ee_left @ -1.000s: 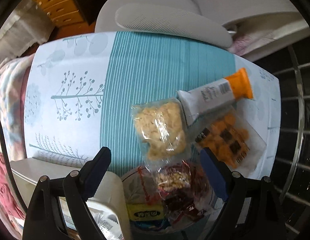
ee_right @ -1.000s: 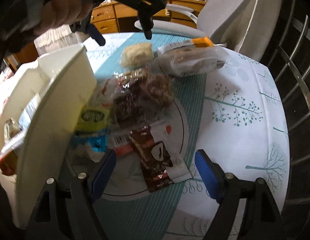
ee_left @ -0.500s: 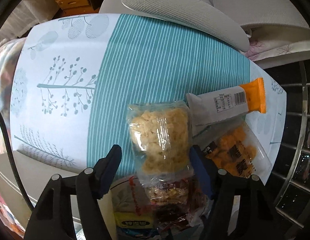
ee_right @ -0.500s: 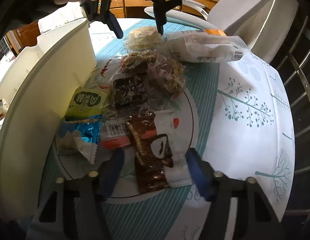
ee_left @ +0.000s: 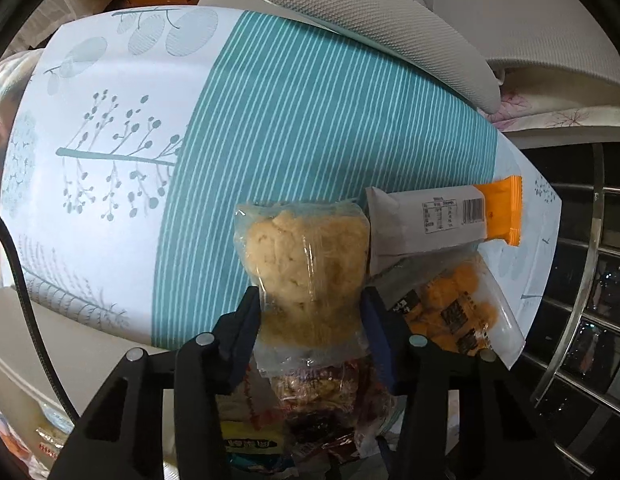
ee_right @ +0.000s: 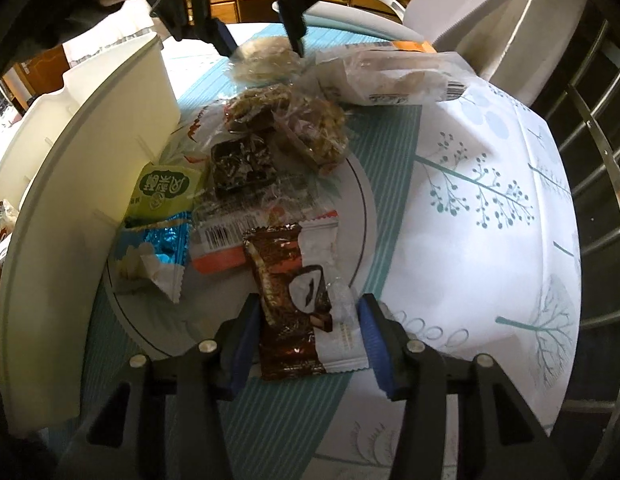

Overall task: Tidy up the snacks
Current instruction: 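Grasp the clear cracker bag with the left tool while the right tool grasps the brown chocolate packet, then carry the cracker bag into the tray with the left tool while the right tool carries the chocolate packet in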

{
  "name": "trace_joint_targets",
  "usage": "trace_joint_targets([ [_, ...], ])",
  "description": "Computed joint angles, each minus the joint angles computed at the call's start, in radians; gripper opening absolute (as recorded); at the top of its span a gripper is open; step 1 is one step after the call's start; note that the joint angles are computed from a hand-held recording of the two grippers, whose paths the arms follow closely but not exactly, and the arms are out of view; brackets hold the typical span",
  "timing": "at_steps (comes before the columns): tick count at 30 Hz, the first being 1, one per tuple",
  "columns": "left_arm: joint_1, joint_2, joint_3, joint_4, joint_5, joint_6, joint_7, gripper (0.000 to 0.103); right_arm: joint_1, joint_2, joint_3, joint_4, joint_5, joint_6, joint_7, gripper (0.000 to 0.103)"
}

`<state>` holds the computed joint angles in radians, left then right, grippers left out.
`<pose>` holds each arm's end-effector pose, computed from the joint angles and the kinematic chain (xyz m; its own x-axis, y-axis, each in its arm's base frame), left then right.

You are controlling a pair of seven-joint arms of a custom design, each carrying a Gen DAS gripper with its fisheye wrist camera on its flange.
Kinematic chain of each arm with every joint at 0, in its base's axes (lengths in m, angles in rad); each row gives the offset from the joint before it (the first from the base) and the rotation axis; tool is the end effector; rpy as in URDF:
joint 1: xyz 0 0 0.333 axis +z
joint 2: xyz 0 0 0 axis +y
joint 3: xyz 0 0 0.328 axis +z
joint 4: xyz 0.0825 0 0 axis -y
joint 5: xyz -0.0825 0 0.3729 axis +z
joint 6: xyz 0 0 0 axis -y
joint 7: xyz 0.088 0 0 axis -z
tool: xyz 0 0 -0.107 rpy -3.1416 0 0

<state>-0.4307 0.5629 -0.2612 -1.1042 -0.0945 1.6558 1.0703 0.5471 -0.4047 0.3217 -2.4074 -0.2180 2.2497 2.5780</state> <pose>0.5720 -0.4175 0.5156 -0.1298 -0.9705 0.2034 -0.9821 0.1541 0.1082 0.2781 0.3345 0.4956 -0.0307 -0.9995 0.0038 -0.9287 0.0271 -0.3699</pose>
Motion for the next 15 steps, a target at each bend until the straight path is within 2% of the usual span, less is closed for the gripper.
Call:
trace_joint_targets([
  [8, 0.045, -0.089, -0.015, -0.066, -0.064, -0.004, 0.037, 0.048, 0.001, -0.035, 0.012, 0.031, 0.007, -0.077, 0.012, 0.049],
  [15, 0.089, -0.203, -0.036, -0.116, -0.170, -0.007, 0.130, 0.048, 0.000, -0.016, 0.050, 0.134, -0.037, -0.184, 0.074, 0.049],
])
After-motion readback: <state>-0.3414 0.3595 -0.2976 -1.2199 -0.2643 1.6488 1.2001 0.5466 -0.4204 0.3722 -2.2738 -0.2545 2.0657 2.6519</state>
